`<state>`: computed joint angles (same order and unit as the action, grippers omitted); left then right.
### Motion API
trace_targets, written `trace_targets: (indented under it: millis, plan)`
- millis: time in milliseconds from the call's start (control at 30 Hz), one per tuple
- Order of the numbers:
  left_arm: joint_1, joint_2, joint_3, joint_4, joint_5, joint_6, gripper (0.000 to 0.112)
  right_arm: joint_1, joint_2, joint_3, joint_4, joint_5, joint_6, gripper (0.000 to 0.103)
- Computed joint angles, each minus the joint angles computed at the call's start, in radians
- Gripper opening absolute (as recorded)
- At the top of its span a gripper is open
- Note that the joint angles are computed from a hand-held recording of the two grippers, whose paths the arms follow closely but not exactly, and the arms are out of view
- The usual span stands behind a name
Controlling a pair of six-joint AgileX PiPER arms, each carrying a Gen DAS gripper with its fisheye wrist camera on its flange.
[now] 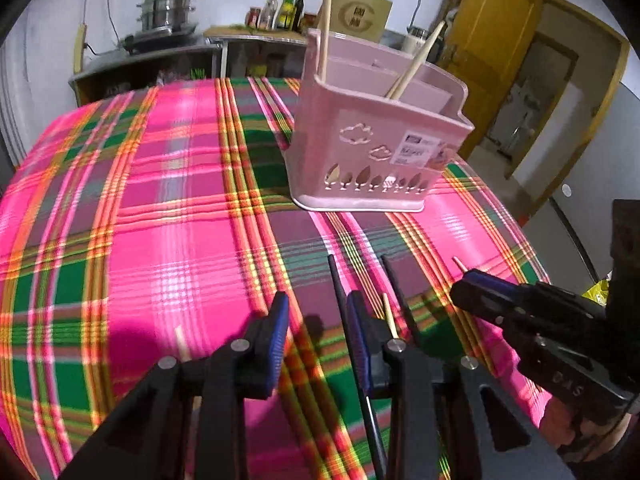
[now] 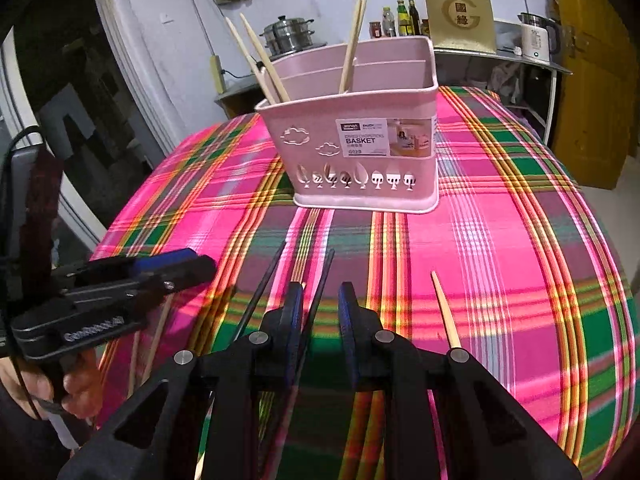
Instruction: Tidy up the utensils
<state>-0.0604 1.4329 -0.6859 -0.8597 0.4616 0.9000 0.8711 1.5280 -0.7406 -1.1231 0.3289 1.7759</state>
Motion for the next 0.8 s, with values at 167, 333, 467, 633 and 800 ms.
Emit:
trace_targets:
  millis: [167,333,467,633,800]
  plan:
    - [-0.038,0.09,-0.045,0.027,-0.027,-0.058,0.031,-0.043,0.019,-0.009,0.02,-0.034,-0.038,0.019]
    - [-0.072,0.114,-0.06,0.094,-0.06,-0.139,0.031,-0.062,0.049,-0.027,0.041,-0.056,-0.076,0.019]
    - [-0.138,0.123,-0.073,0.237,-0.104,-0.267,0.031,-0.077,0.062,-0.023,0.013,-0.074,-0.046,0.019]
    - [-0.206,0.105,-0.052,0.526,-0.171,-0.529,0.014,-0.081,0.065,-0.024,0.02,-0.075,-0.053,0.019]
    - [-0.148,0.099,-0.059,0.441,-0.123,-0.429,0.01,-0.08,0.094,-0.063,0.111,-0.078,-0.167,0.019]
